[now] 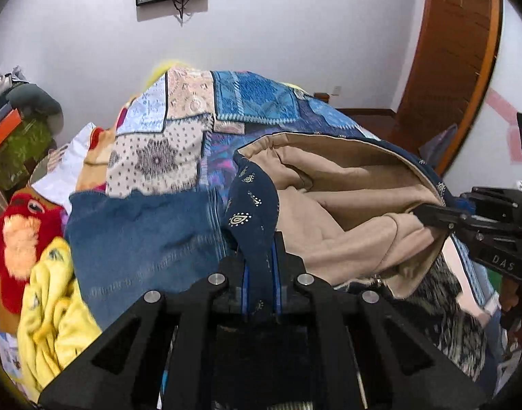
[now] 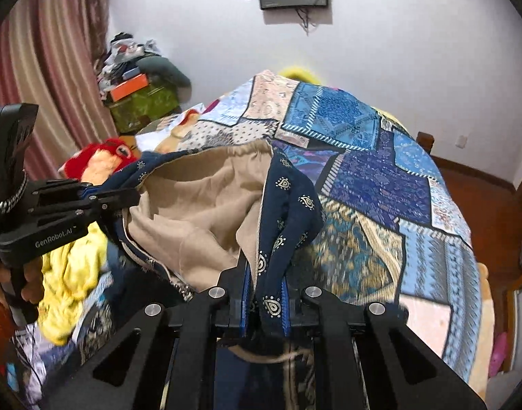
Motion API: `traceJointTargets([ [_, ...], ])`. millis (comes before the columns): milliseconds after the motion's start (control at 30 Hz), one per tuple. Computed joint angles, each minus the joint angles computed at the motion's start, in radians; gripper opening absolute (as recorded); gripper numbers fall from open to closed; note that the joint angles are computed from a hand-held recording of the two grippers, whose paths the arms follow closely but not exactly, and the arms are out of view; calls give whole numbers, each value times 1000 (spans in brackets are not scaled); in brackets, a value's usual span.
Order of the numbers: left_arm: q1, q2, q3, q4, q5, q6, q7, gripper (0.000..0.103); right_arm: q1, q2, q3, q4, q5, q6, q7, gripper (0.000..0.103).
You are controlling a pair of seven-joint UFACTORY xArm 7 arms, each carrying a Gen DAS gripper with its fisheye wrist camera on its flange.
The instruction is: Fold large clothes
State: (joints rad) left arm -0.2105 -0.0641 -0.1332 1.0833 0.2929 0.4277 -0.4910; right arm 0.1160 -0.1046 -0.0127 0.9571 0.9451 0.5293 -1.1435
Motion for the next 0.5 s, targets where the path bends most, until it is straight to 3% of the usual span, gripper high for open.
traceJointTargets([
  [200,-11,-85,-35,-160,7,13,-39,10,25,-126,-20,-184,-28,-33,-30,11],
  [433,-19,-38,-63,-246,87,36,-136,13,28,-64,-36,-246,-138,-92,3,12],
  [467,-21,-25,-64,-256,113,30,-161,14,25,-59,-31,-251,-158,-97,14,15],
  [500,-22,-19,-64,-263,145,25,-190,15,16,-47,-18,-266,-209,-134,44,28],
])
